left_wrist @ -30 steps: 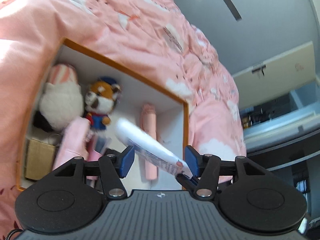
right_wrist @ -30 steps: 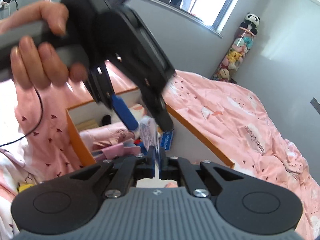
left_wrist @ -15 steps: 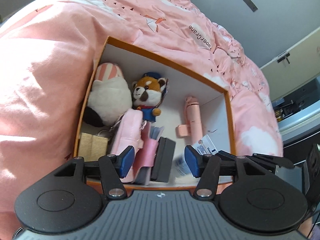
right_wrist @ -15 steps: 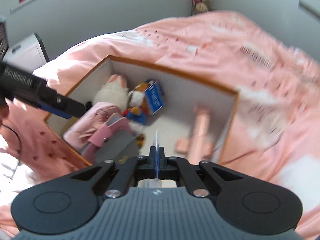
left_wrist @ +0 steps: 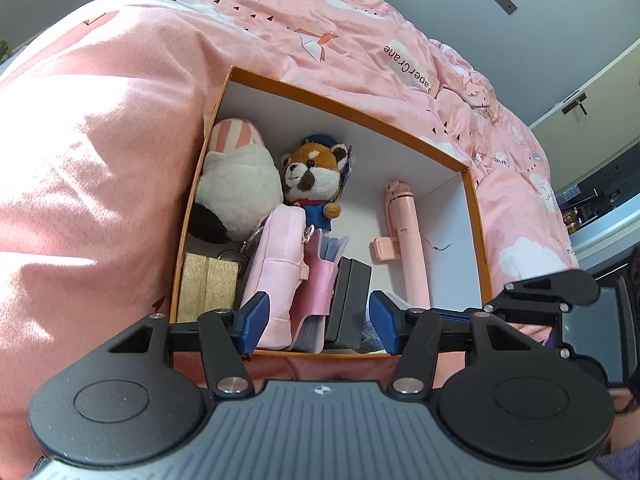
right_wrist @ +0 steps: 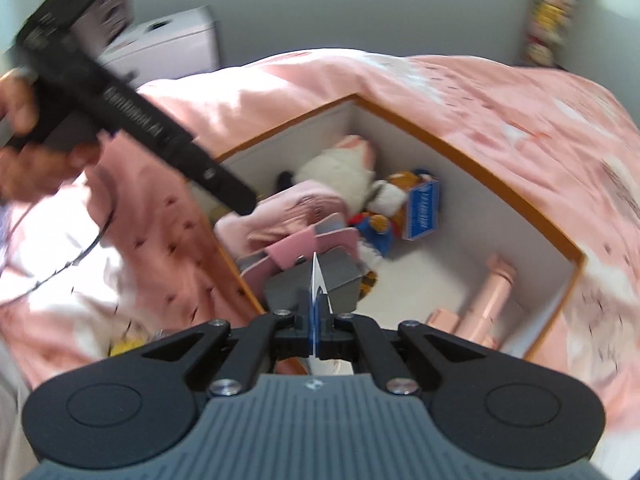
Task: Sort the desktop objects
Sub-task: 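Move both tools out of the box back toward the loose items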
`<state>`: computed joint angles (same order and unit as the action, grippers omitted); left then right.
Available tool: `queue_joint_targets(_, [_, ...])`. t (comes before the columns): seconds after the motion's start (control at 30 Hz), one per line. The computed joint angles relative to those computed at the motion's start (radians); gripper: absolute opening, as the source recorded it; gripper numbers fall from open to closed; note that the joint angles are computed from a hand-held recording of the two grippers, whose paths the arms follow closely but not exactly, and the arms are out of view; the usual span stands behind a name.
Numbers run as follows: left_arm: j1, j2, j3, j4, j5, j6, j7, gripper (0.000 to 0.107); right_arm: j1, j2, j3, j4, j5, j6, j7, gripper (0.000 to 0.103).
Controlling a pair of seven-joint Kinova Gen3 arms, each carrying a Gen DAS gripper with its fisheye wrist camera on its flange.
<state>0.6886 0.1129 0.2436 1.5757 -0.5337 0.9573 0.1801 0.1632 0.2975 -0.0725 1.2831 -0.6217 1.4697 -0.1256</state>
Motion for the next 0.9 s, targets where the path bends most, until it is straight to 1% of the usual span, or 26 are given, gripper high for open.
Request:
queue_joint_targets(0.07, [0.001, 0.002, 0.001, -0.003, 0.001, 0.001, -0.006, 0.064, -0.009, 0.040, -0.006, -0.062, 0.033, 0.051, 0.020, 0.000])
queue_joint_targets(0.13, [0.001, 0.005, 0.001, -0.007, 0.006, 0.002, -0.016, 0.064, -0.002, 0.081, -0.020, -0.120, 0.044, 0.112, 0.053, 0.001])
queue_joint_targets(0.17, [0.001, 0.007, 0.001, -0.009, 0.009, 0.003, -0.020, 0.064, -0.002, 0.104, -0.023, -0.154, 0.047, 0.149, 0.051, 0.001])
queue_joint_targets(0.27, [0.001, 0.014, -0.002, -0.018, 0.021, 0.008, -0.033, 0.064, -0.003, 0.140, -0.036, -0.212, 0.069, 0.206, 0.065, 0.001])
queue_joint_targets(0.43, [0.003, 0.020, -0.007, -0.021, 0.031, -0.003, -0.059, 0.064, -0.022, 0.133, -0.036, -0.229, 0.127, 0.203, 0.091, 0.001])
queue_joint_targets(0.5, [0.004, 0.022, -0.009, -0.020, 0.034, -0.010, -0.065, 0.064, -0.024, 0.129, -0.034, -0.231, 0.139, 0.200, 0.091, 0.005])
queue_joint_targets(0.6, [0.005, 0.024, -0.012, -0.019, 0.040, -0.018, -0.074, 0.064, -0.023, 0.122, -0.032, -0.229, 0.143, 0.190, 0.087, 0.005])
queue_joint_targets(0.73, [0.008, 0.024, -0.014, -0.020, 0.046, -0.017, -0.080, 0.064, -0.036, 0.107, -0.030, -0.207, 0.155, 0.152, 0.075, 0.009])
queue_joint_targets(0.83, [0.010, 0.023, -0.015, -0.020, 0.044, -0.014, -0.075, 0.064, -0.047, 0.111, -0.036, -0.207, 0.149, 0.160, 0.061, 0.010])
queue_joint_targets(0.9, [0.011, 0.021, -0.015, -0.017, 0.044, -0.013, -0.073, 0.064, -0.057, 0.105, -0.042, -0.191, 0.153, 0.151, 0.075, 0.010])
